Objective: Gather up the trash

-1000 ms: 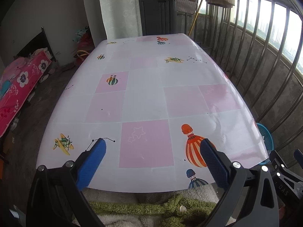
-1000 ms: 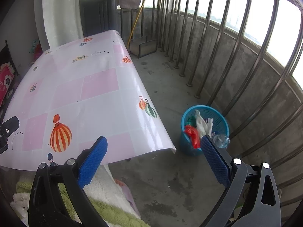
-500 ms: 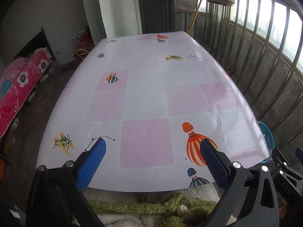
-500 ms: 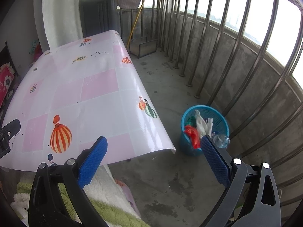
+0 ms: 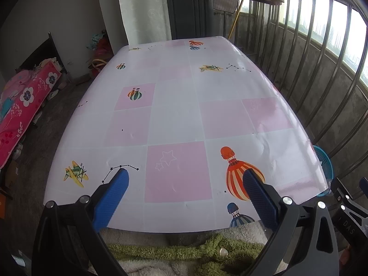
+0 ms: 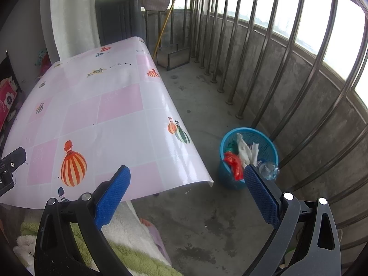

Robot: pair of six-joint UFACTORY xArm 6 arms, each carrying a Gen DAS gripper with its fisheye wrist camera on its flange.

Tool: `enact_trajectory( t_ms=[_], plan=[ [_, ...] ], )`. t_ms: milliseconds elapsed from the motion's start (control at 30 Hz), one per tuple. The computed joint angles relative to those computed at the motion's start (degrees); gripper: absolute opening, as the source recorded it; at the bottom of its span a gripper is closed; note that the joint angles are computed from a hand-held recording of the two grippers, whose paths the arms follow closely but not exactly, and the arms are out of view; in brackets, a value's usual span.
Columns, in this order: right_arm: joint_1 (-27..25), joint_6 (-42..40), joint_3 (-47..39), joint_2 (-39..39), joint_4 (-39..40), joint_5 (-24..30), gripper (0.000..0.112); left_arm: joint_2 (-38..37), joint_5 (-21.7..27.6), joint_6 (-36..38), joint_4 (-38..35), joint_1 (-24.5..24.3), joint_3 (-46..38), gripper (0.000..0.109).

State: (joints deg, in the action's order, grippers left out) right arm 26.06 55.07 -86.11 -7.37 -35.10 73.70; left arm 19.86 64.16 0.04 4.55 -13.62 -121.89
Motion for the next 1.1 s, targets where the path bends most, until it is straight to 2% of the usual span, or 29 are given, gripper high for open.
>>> enact_trajectory(
  t_ms=[1100],
  plan=[
    [-0.04,0.17,0.08,-0.17,0.16,0.11,0.095,-0.05,0.41,0.47,-0.23,0.03,0.14,0.097]
  ],
)
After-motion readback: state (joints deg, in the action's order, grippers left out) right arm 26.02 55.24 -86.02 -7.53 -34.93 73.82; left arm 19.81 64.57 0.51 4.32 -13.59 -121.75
